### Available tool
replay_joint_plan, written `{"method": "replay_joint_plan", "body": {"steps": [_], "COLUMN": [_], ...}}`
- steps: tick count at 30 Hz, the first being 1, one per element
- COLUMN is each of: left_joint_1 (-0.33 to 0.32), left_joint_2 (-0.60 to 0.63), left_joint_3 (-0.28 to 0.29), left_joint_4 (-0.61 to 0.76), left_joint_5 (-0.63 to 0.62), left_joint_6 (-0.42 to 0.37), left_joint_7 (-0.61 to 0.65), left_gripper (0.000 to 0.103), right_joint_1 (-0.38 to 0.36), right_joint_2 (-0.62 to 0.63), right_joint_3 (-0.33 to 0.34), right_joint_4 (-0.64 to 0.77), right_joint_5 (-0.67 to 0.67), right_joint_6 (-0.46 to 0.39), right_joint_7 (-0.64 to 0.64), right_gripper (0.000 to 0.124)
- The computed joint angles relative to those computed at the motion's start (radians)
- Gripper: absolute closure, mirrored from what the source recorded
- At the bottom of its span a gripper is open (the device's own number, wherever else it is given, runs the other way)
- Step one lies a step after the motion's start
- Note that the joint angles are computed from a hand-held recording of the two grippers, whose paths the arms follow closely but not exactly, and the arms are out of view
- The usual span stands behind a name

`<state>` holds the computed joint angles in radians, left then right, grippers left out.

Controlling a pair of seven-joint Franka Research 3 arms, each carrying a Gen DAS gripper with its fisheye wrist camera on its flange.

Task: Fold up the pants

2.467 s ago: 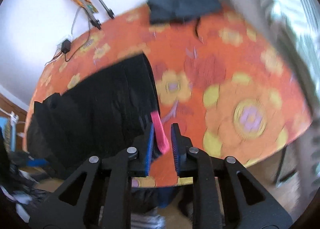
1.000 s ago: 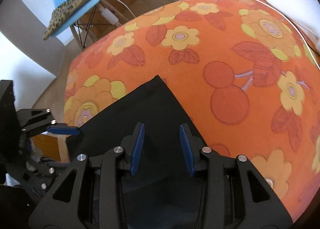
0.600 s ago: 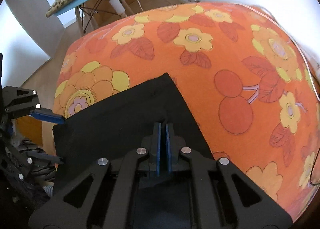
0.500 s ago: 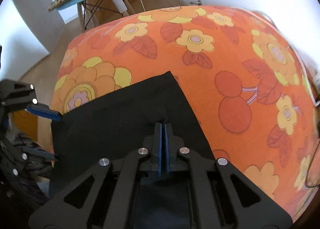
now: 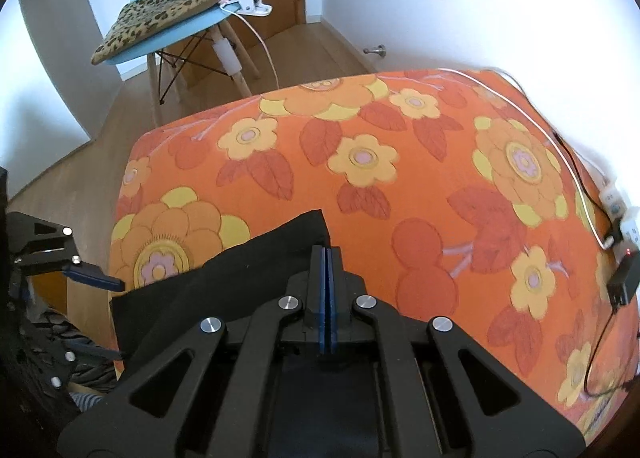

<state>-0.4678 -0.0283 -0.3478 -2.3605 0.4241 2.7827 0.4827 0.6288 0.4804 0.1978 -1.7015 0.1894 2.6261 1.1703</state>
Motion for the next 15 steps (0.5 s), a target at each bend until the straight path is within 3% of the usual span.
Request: {"method": "replay_joint_plan", "body": {"steps": [2, 4, 9, 13, 15], "left_joint_1": [0.009, 0.022, 0.057, 0.068, 0.073], "left_joint_2": [-0.035, -0.072, -0.142, -0.148, -0.149], "left_joint_3": [0.002, -0.003, -0.008, -0.004, -0.012], "left_joint_4": [-0.020, -0.041, -0.092, -0.103, -0.101], "left_joint_5": [0.043, 0.085, 0.121, 0.106, 0.114], "left_joint_6": [-0.018, -0.032, -0.028, -0.013, -0.018], "left_joint_7": [-0.045, -0.108, -0.201, -0.200, -0.209], "left_gripper": [0.049, 0.049, 0.049, 0.049, 0.049], "right_joint_1": [0.006, 0.058, 0.107, 0.112, 0.092], "right_joint_2": [0.028, 0.061, 0.080, 0.017, -0.059], "right_joint_3": [0.002, -0.045, -0.110, -0.123, -0.093], "right_joint_4": [0.032, 0.060, 0.068, 0.008, -0.073], "right_joint_5": [-0.002, -0.087, -0.215, -0.274, -0.264], "right_joint_6": [-0.024, -0.037, -0.060, -0.041, -0.011], "right_joint_7": [-0.002, 0.035, 0.126, 0.205, 0.205], "right_gripper": [0.123, 0.123, 0.122, 0.107, 0.104]}}
